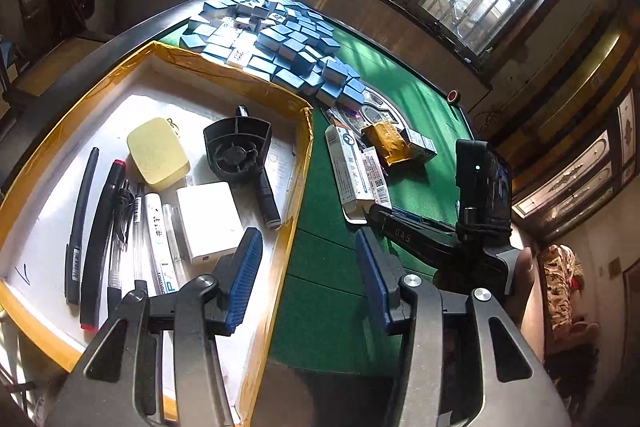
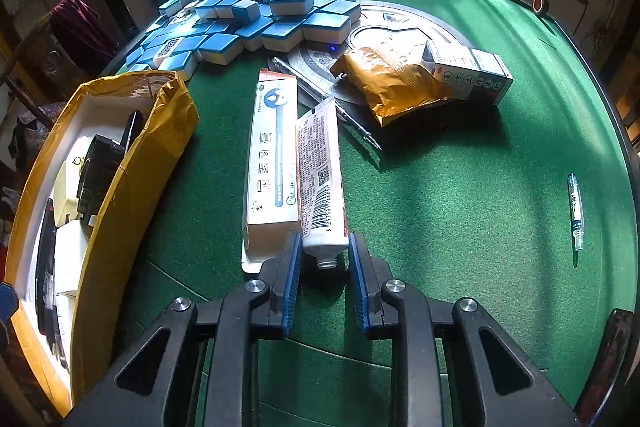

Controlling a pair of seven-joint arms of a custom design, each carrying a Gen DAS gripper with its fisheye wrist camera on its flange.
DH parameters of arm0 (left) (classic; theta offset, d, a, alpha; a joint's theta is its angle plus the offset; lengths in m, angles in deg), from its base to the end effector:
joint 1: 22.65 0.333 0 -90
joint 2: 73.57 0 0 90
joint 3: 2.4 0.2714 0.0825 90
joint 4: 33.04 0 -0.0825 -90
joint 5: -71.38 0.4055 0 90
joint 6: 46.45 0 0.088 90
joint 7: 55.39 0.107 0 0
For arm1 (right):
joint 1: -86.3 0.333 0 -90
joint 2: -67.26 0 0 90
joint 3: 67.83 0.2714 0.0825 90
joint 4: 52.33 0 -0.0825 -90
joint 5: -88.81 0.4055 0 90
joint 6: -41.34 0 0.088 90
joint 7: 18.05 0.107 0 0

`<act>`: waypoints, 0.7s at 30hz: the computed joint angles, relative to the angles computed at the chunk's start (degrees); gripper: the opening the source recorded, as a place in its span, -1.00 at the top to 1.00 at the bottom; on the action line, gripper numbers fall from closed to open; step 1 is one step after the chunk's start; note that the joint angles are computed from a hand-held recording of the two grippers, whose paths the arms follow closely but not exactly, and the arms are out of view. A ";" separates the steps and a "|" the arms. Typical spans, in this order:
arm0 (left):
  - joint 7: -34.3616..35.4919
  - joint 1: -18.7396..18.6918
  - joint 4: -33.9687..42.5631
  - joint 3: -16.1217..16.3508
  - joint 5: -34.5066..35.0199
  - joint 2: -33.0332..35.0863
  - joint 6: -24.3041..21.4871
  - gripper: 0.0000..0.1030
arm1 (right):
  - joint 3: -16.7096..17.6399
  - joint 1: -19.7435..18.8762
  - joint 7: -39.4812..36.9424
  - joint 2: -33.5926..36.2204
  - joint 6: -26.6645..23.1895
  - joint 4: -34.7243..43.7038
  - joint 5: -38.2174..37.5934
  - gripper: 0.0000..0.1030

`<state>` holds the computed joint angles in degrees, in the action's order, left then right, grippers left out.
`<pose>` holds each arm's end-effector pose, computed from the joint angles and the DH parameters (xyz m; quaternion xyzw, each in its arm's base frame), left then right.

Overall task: Organize objects
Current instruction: 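Grasp white tube with right tool and lift it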

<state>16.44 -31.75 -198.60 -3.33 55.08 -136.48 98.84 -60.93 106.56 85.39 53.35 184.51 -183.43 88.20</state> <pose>0.3421 -0.0566 0.5022 -0.7499 0.5435 -0.3658 0.0916 0.4793 0.2475 0.4458 -0.7695 0.5979 -0.1104 0.1956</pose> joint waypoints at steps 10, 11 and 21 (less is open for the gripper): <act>17.82 -4.34 6.54 9.53 -7.80 6.25 -0.89 0.09 | 2.76 0.24 9.71 5.09 -5.19 6.11 -10.03 0.48; 18.65 -4.56 6.99 9.77 -9.07 6.56 -1.30 0.09 | 2.74 0.30 10.80 4.82 -5.90 6.14 -11.17 0.55; 12.87 -1.29 -0.74 0.31 -9.57 -6.48 -4.63 0.09 | 1.71 0.62 13.41 -6.88 -4.52 -5.42 -8.58 0.58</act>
